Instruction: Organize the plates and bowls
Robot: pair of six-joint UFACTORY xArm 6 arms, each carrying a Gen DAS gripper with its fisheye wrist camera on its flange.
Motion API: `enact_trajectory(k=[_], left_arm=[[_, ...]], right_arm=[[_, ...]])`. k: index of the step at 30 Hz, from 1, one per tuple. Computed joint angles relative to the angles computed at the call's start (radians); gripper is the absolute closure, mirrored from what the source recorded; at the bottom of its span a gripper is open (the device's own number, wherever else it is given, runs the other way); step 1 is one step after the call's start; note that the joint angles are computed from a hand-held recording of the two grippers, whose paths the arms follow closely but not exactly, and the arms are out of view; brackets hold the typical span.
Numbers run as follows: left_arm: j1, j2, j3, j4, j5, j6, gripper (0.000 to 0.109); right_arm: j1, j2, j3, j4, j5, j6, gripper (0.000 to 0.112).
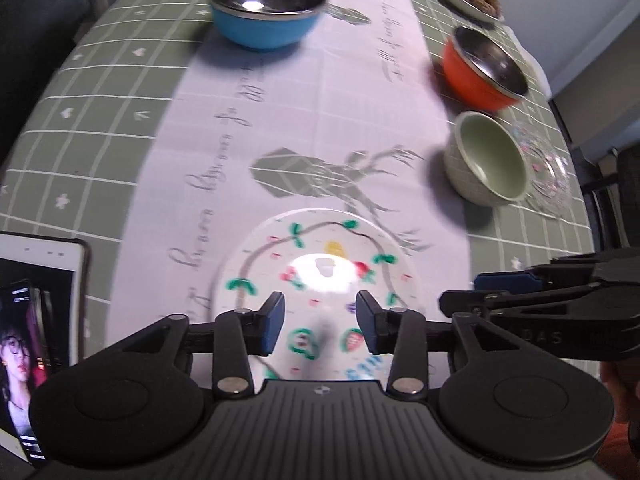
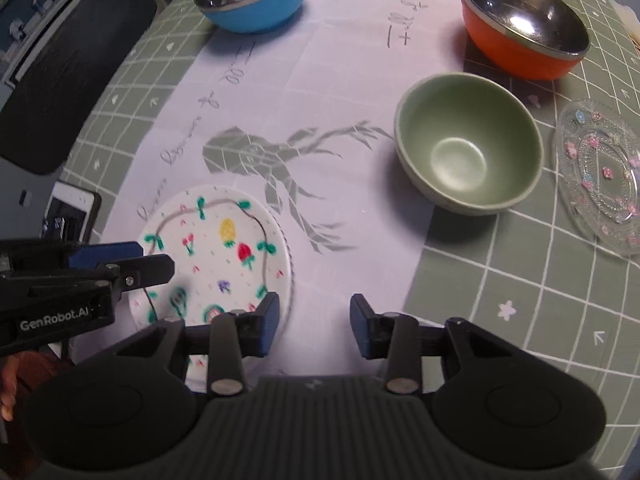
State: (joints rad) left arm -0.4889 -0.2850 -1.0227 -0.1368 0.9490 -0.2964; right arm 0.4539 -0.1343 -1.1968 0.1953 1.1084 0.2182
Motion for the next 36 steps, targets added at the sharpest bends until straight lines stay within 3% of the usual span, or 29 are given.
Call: enact_trajectory(k=[8, 13, 26, 36], left_arm=[[-0.094, 0.099, -0.108, -0.08, 0.003, 0.043, 0.055], [-0.149, 0.181, -0.186, -0.129, -0.017, -0.01, 0.055], [-0.287, 0.393, -0.365, -0.035, -0.182, -0.312, 0.057], [-0.312, 0.554, -0.506, 0.065, -0.264, -0.503, 0.058]], right_arm=[[-0.091, -0.058, 0.036, -0.052, 0.106, -0.082, 0.072], [-0.18, -0.082, 0.06, -0.105, 0.138, -0.107, 0.072], [-0.36, -0.032, 0.01, -0.133, 0.156, -0.286, 0.072], [-0.463, 0.056, -0.065, -0.156, 0.107, -0.38, 0.067]])
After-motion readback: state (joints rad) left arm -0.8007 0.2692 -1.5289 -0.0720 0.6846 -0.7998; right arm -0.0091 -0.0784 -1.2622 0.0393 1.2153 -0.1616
